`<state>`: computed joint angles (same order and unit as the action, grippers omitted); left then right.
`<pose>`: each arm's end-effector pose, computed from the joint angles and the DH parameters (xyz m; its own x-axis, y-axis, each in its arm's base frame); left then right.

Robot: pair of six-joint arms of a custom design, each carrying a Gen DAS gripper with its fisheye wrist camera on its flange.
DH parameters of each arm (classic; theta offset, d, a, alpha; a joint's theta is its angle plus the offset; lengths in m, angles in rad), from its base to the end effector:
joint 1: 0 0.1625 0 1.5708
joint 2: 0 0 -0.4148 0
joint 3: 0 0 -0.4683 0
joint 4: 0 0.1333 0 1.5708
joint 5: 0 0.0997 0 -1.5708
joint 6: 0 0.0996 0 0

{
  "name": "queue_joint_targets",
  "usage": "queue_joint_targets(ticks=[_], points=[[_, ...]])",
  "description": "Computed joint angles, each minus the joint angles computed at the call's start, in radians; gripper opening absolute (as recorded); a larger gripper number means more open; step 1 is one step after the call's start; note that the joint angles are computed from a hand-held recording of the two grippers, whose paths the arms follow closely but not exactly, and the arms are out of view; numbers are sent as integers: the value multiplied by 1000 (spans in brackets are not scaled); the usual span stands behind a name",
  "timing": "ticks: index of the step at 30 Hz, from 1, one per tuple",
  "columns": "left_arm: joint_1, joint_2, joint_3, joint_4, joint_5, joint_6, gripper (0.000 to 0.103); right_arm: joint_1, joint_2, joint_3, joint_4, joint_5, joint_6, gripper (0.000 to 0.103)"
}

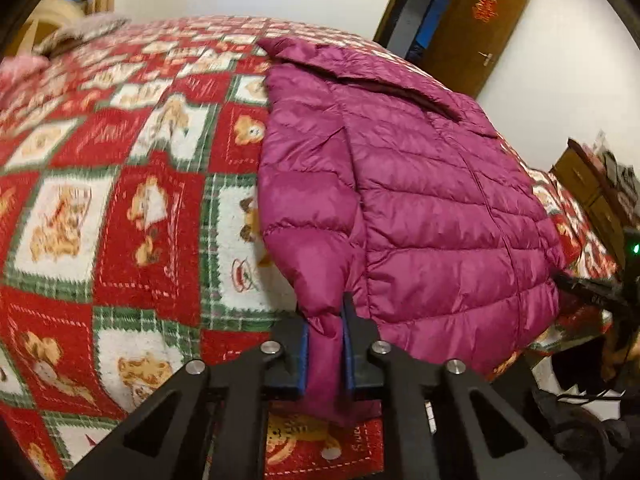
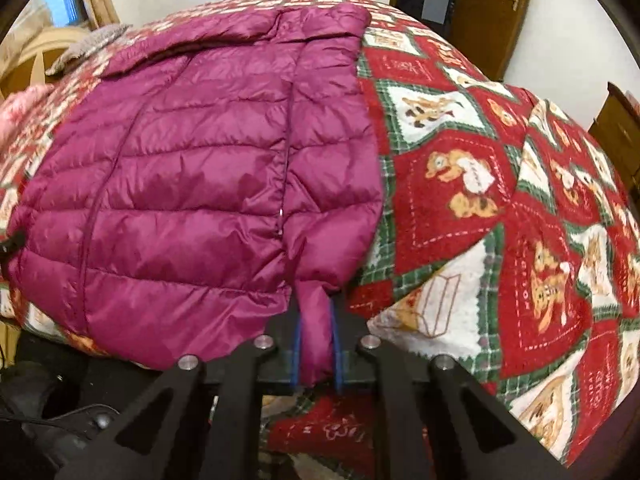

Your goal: Fold large clothes

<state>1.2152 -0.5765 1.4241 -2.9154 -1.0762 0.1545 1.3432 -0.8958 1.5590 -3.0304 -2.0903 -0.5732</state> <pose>-0.1048 -0.8007 0.0080 -0.8460 0.2199 -0.4856 0.4415 0.7997 -0.4069 -0.0897 -0.7591 0.2088 -0.7288 0.0856 0.6793 -0.2826 0.8661 -0.4123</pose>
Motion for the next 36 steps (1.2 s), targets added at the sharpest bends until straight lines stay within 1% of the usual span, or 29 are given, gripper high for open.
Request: queue_joint_targets(ticks=[3, 5, 9, 13, 16, 17, 20, 23, 29, 33, 36], points=[[-4, -8, 14, -29, -18, 20, 8, -5, -34, 25, 20, 67, 33, 11], [-6, -19, 28, -54, -41, 27, 7, -11, -69, 52, 32, 141, 55, 9], [-8, -42, 46, -95, -105, 31, 6, -14, -102, 73, 32, 235, 71, 8], [-11, -66, 71, -147, -176, 34, 5, -32, -138, 89, 62, 336, 116, 8], [-20, -78, 83, -182, -196, 59, 5, -39, -161, 107, 63, 377, 126, 8], [-22, -84, 89, -189, -210, 62, 5, -43, -160, 99, 71, 393, 130, 8], [-19, -100, 98, -201, -283, 54, 5, -48, -180, 104, 84, 448, 151, 7], [-28, -118, 111, -230, -315, 77, 5, -47, -204, 111, 81, 485, 148, 7], [-29, -167, 147, -294, -445, 90, 5, -47, -276, 172, 18, 533, 152, 7], [-39, -206, 175, -314, -502, 104, 5, -48, -323, 206, -19, 569, 173, 7], [-49, -229, 184, -319, -515, 125, 5, -47, -344, 214, -42, 601, 184, 7]])
